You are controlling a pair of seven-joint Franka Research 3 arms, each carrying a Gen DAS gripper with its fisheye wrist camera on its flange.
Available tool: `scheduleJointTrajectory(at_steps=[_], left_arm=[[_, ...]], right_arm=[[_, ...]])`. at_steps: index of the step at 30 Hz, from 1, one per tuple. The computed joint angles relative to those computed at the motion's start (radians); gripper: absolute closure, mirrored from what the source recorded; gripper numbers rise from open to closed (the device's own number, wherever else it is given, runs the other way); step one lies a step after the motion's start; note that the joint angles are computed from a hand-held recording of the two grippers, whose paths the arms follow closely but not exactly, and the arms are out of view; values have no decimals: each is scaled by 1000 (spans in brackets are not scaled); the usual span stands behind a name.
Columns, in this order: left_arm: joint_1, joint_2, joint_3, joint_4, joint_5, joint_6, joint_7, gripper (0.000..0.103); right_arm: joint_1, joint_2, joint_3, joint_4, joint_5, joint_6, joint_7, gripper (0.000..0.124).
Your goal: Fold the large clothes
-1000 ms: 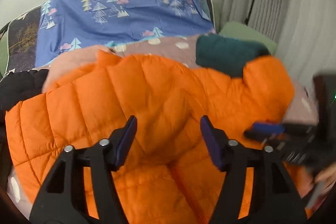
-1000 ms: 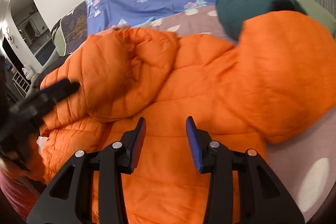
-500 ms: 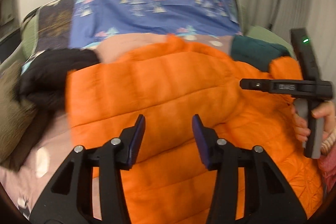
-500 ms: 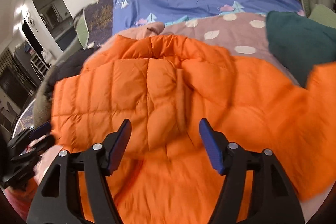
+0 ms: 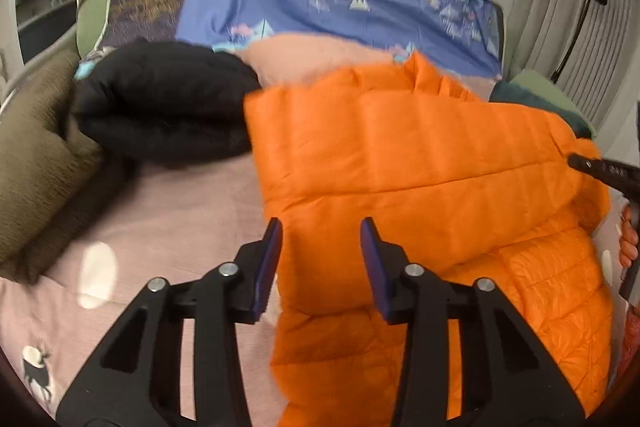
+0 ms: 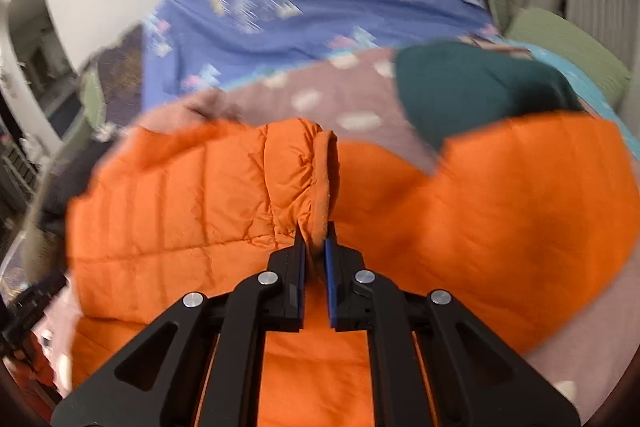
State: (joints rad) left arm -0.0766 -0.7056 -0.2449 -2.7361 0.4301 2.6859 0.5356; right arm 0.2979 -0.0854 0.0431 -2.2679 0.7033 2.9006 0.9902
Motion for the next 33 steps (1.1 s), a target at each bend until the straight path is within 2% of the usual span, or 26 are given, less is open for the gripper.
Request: scheduleJointTrajectory(at_steps=[2,3,5,9,10,12,13,14,16,17,18,19,20,21,22,25,28,29,30,33], left_arm=[[18,56,-20,31,9,-32,-10,70],[29,75,-31,43,21,-49,-22,72],[37,82,-40,52,42,-75,-45,73],[24,31,-38,52,61,-100,-80,74],[25,25,-43,59,71,-104,-87,74],[21,6,-56,73,94,-83,-108,74],[16,12,-59,82,103,-56,-113,74],[8,23,-59,92,109,-29,-110,74],[-3,72,-64,115,121,23,-94,73],[-4,132,-80,152,124,4,-81,73],[-10,200,-91,194,122,-47,-60,71],[-11,252,-105,227,132,-95,-57,69],[-4,306,-125,252,162,-149,-69,68],[0,337,-133,260,197,-171,-91,66],[1,346,-134,252,233,-164,-124,66],[-33,331,-87,228,240,-126,-154,66],[-50,304,-79,224,251,-160,-178,60],[-57,283,-76,215,253,-161,-186,60],[-65,261,-71,205,253,-143,-193,59],[-74,234,-80,219,266,-107,-195,55]], right_arm=[[-34,27,4,-7,-148,-38,110,110],[-36,36,-1,-4,-144,-71,98,106],[-34,32,-6,-17,-74,-88,24,103],[10,-50,-18,-89,116,38,-130,103],[50,-75,-44,-93,235,39,-245,103],[76,-84,-61,-77,324,0,-348,103],[79,-83,-61,-71,332,-48,-374,103],[69,-70,-51,-62,305,-77,-358,103],[53,-9,-22,-42,149,-76,-211,103],[17,37,14,-34,23,-71,-90,103],[13,72,20,-29,-32,-65,-38,103],[15,87,27,-30,-17,-40,-47,103],[18,81,35,-43,60,-10,-116,103],[17,62,36,-53,116,-15,-171,103],[13,28,23,-61,205,-70,-256,103],[-1,-74,-49,-95,427,-201,-450,97],[-60,-154,-139,-117,597,-229,-583,85],[-83,-151,-155,-106,622,-225,-586,79],[-124,-132,-184,-80,640,-220,-553,77],[-243,-24,-252,25,681,-274,-376,77]])
